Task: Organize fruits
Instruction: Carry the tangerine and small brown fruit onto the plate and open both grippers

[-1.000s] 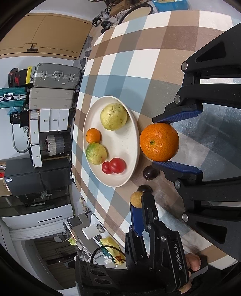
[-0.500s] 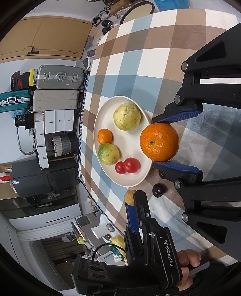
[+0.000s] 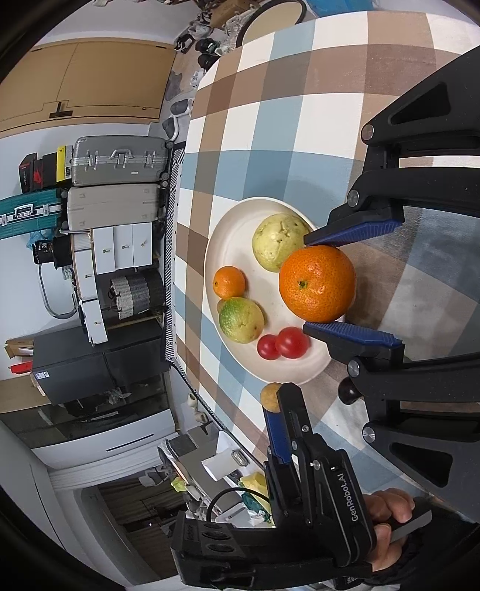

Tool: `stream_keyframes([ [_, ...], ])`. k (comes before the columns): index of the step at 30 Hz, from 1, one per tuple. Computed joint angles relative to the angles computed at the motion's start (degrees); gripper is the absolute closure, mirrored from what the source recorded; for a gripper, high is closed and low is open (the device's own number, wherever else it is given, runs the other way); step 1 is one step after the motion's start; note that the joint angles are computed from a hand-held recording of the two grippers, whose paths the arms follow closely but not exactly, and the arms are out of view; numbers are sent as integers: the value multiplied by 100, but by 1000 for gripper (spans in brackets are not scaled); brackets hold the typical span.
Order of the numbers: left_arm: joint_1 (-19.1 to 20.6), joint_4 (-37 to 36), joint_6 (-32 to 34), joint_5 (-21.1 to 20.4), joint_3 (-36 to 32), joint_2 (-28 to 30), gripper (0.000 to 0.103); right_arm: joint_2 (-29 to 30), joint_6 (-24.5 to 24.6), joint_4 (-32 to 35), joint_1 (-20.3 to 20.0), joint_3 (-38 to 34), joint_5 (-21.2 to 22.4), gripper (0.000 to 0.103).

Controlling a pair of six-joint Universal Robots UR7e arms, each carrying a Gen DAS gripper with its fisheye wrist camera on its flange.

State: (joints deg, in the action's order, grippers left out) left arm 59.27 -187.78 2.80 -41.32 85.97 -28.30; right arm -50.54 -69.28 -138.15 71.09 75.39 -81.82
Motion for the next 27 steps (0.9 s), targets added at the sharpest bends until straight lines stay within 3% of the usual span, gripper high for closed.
stream_keyframes([
  [27,308,301,-61,-19,-401,185,79,462,262,340,22,-475,-40,62],
])
